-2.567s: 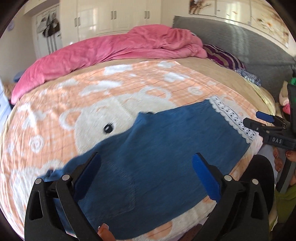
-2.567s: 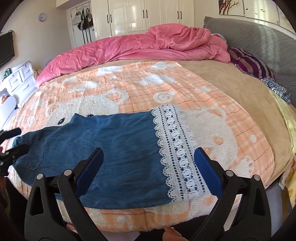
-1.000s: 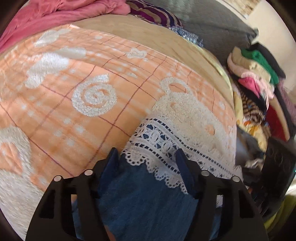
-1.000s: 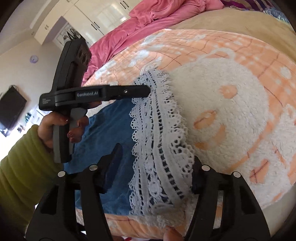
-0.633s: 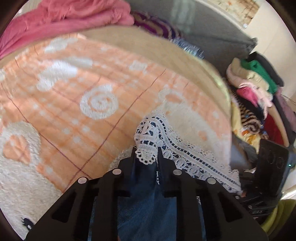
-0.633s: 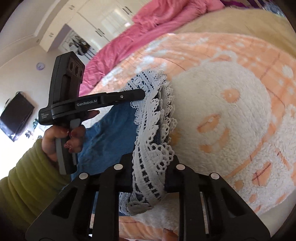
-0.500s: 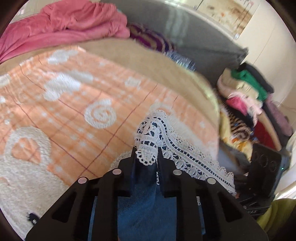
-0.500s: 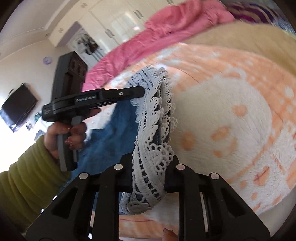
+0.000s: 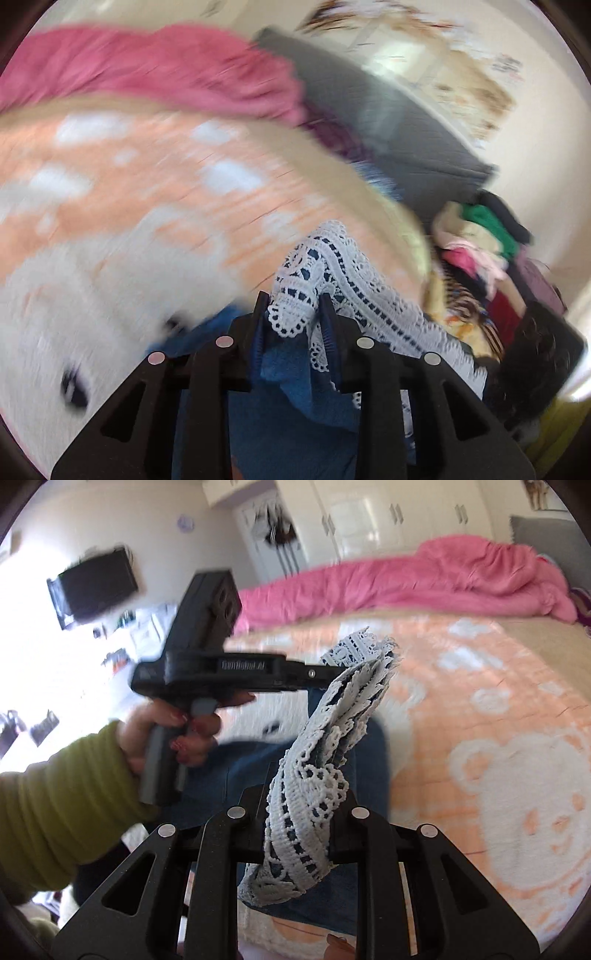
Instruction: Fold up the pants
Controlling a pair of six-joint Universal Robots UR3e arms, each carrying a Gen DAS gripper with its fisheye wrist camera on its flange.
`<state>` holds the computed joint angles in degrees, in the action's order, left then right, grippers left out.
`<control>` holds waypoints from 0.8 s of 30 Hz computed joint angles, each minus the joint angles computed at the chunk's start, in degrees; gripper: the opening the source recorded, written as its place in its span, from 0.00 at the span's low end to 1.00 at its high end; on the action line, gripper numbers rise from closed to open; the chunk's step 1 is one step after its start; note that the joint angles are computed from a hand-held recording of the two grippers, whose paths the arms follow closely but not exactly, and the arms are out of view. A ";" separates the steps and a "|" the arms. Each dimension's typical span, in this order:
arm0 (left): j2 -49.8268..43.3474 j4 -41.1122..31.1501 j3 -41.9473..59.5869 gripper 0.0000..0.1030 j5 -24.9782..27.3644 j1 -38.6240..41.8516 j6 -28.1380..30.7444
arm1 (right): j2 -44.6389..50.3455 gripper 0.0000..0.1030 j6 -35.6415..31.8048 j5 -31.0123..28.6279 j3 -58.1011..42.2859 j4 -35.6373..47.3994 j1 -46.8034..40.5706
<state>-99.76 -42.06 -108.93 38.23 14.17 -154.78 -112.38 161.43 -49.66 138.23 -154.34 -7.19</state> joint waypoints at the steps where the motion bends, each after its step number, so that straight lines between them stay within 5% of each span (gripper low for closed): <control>1: 0.35 -0.73 -1.09 0.26 1.61 0.98 -1.66 | 4.03 0.14 1.40 -2.74 -0.56 -3.35 3.18; 4: 3.32 -0.77 -6.49 0.32 1.37 6.28 -5.42 | 12.16 0.14 2.70 -9.03 -2.96 -7.86 10.47; 7: 8.02 -6.81 -12.74 0.58 -4.97 15.57 -4.77 | 16.66 0.17 3.63 -16.12 -5.58 -11.70 17.86; 8: 9.89 -10.98 -14.09 0.61 -5.87 18.57 -4.04 | 17.59 0.17 3.69 -17.79 -6.28 -12.66 19.70; 13: 18.78 -28.42 -19.84 0.68 -9.99 28.27 8.83 | 25.48 0.32 2.38 -26.99 -11.54 -17.07 31.24; 17: 20.85 -37.35 -22.15 0.71 -10.95 32.04 16.36 | 26.22 0.43 -0.12 -24.58 -11.87 -14.95 33.24; 24: 18.99 -25.19 -23.33 0.73 -8.00 28.00 9.32 | 14.40 0.67 -0.90 -10.60 -6.56 -11.39 15.01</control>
<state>-80.77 -67.25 -132.25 30.23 42.18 -145.46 -97.98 160.53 -60.26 131.67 -165.73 7.82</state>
